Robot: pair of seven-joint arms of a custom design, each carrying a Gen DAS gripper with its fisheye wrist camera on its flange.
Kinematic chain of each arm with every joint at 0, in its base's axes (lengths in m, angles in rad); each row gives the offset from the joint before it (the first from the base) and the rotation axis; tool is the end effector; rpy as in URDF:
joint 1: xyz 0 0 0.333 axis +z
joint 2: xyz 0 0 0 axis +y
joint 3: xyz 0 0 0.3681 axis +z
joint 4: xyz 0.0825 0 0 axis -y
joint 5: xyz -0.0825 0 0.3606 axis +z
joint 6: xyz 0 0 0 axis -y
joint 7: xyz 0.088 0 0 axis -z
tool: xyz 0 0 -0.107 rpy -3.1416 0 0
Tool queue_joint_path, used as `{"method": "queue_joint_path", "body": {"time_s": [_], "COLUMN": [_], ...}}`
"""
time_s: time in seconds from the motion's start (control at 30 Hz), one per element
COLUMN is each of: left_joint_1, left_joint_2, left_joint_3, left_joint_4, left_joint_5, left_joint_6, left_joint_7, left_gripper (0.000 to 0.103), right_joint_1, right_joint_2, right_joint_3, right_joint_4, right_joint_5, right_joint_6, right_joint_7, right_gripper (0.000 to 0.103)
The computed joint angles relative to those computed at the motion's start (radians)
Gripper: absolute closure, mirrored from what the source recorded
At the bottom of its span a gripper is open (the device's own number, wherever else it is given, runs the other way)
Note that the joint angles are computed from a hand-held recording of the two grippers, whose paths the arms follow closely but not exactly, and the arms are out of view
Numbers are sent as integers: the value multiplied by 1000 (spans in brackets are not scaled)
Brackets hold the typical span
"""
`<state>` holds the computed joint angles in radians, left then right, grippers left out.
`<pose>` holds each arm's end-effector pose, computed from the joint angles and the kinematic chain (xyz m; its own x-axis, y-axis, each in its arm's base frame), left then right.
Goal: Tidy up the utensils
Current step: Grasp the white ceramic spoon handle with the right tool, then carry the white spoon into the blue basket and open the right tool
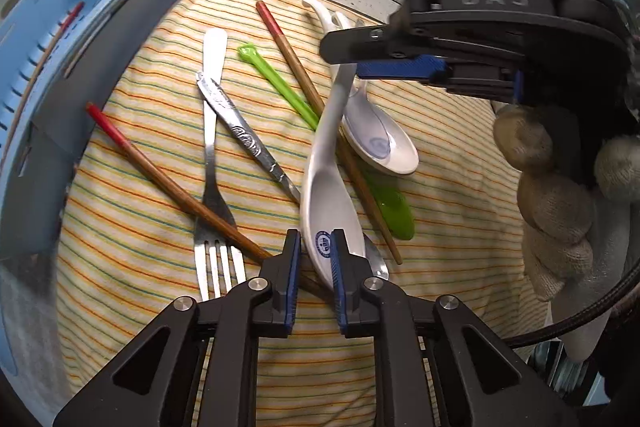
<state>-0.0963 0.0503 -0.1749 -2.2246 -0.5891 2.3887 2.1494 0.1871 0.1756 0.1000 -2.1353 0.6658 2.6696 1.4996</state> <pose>0.5092 -0.1457 0.4312 -0.4365 -0.8282 0.3516 -0.8963 0.3663 -0.2499 0.5651 0.1451 0.4250 -0.1133 -0.8835 -0.4546 -0.9416 0.2415 -0.2346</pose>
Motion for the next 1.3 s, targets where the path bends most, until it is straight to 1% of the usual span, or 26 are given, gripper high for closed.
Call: {"method": "queue_joint_path", "body": {"time_s": [0.03,0.1,0.17,0.27,0.47,0.57,0.7,0.9,0.97,1.0,1.1,1.3], "left_joint_1": [0,3,10,16,36,54,82,126,140,146,161,202], "left_joint_2": [-1,2,7,7,-6,-22,-20,-10,7,36,62,126], "left_joint_3": [0,0,4,7,19,35,55,79,83,84,75,73], "left_joint_4": [-1,1,7,9,16,21,62,119,149,186,211,287], "left_joint_5": [-6,-20,-45,-51,-70,-87,-97,-102,-94,-86,-71,-1], "left_joint_6": [0,-5,-23,-23,-40,-61,-86,-101,-102,-102,-81,-95], "left_joint_7": [7,19,27,33,71,101,136,167,171,170,168,164], "left_gripper": [91,91,92,93,95,95,96,97,97,97,98,98], "right_joint_1": [-6,-13,-16,-21,-4,13,35,58,63,64,77,74], "right_joint_2": [7,13,11,2,-23,-26,-20,28,58,72,129,253], "right_joint_3": [6,13,15,16,10,8,16,38,47,51,60,94], "right_joint_4": [6,10,7,2,5,27,68,164,211,229,302,441], "right_joint_5": [25,72,107,166,203,188,175,153,144,139,96,48], "right_joint_6": [-9,-19,-18,-28,-35,-34,-14,15,17,18,23,10], "right_joint_7": [-13,-29,-36,-53,-53,-36,-19,16,30,38,85,164], "right_gripper": [87,92,93,93,94,94,94,94,94,94,94,94]}}
